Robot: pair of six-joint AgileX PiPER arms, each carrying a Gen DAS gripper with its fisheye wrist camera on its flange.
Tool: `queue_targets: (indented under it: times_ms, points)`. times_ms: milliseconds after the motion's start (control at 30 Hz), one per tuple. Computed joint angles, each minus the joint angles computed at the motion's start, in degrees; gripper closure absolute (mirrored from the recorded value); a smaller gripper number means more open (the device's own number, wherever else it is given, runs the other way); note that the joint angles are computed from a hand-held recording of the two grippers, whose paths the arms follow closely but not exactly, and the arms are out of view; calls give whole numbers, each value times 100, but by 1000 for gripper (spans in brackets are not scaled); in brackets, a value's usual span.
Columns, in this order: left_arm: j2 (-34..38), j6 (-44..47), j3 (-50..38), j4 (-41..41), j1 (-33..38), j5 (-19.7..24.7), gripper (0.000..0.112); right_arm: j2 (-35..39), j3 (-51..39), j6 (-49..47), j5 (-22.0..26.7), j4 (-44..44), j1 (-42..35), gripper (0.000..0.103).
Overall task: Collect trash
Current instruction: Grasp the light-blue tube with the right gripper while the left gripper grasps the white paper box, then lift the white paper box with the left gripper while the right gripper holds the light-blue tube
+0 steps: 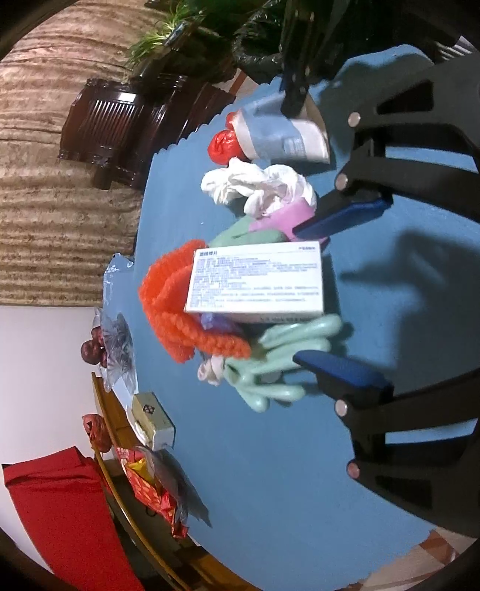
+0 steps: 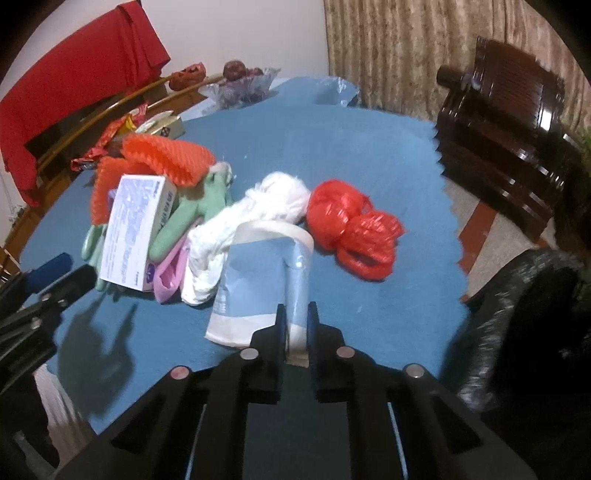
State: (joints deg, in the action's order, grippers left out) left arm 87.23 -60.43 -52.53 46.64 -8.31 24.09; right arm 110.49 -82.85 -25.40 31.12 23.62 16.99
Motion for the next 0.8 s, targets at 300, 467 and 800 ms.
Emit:
queue_targets:
  times_ms: [300,467,800]
  points:
    - [830,-572,-579,643,-191,145,42,-193,49,-33,79,-102,-84,93]
    - [1219,-872,-839,998,-264,373,50,-204,113,1,47,-106,-74,93]
    - [726,-921,-372,974,-193,121,57,-437,306,-302,91,265,-155,93]
